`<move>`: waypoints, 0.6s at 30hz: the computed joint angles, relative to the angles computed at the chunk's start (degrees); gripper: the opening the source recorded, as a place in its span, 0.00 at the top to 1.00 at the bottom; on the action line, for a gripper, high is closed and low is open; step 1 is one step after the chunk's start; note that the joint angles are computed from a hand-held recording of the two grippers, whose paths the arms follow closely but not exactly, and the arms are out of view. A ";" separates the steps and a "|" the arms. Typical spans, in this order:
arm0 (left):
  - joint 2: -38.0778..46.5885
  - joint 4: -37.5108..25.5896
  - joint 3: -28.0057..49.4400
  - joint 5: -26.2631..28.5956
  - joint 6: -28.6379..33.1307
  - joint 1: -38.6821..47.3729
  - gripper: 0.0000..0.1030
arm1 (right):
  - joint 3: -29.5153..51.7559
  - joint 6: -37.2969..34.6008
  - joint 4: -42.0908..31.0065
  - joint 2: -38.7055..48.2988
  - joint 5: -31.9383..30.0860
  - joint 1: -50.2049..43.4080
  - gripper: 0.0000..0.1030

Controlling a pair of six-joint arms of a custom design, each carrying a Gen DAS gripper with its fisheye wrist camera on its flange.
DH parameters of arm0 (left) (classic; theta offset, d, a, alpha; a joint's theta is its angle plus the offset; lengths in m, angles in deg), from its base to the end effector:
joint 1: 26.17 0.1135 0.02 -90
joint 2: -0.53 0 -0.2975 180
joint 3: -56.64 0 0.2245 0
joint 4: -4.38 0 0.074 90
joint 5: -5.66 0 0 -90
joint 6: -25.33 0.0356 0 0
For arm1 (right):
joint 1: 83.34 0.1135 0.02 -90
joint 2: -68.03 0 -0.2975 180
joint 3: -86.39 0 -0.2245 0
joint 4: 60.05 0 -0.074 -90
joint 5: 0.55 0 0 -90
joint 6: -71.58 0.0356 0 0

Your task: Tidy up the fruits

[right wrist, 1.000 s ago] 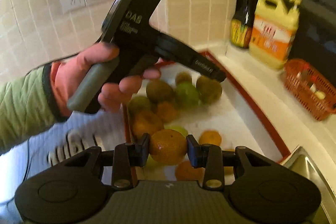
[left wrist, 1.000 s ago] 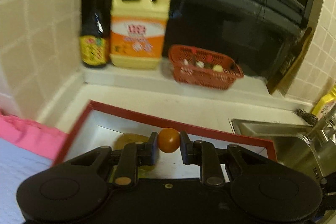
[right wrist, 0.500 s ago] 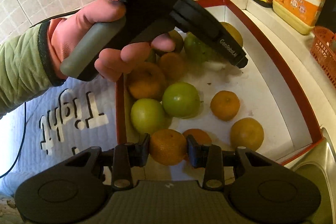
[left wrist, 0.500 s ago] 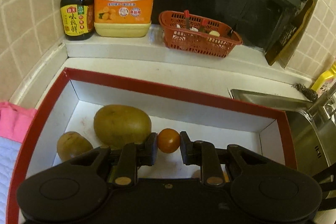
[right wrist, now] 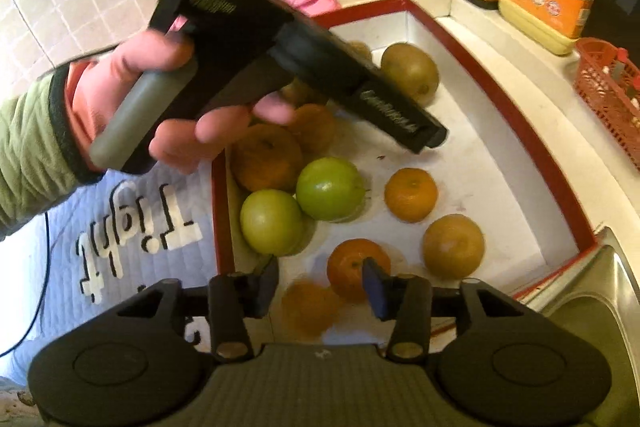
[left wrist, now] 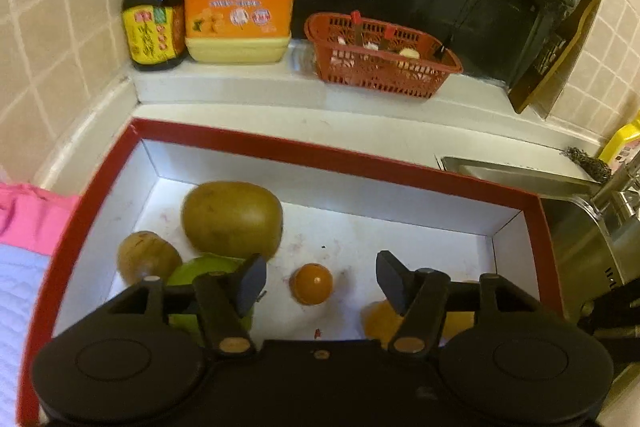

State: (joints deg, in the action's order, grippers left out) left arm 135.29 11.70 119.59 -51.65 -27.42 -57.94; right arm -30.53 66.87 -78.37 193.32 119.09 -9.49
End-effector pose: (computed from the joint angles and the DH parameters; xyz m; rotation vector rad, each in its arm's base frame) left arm 0.2826 -0.1976 0.0176 1.6041 2.0305 -0.7284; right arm 0.1042 0.2965 0.0542 0.3162 2.5841 0.0874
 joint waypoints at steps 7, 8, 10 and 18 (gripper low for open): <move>-7.81 4.46 -7.58 1.70 -1.30 5.18 0.27 | -0.08 9.95 -9.84 -4.91 6.83 4.78 0.31; -9.36 5.00 -8.66 2.00 -1.33 6.53 0.25 | -0.16 11.37 -10.71 -5.46 7.68 5.32 0.29; -13.03 5.87 -10.91 2.39 -1.33 9.91 0.23 | 0.12 13.63 -12.64 -6.36 9.30 5.98 0.24; -25.72 2.93 -14.25 7.53 3.46 26.73 0.22 | 13.79 19.67 -31.31 -5.32 15.81 6.56 0.21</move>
State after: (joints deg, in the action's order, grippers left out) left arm 109.56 14.63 105.34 -44.12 -23.96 -31.21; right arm -16.75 86.54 -109.67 187.99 134.90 -2.93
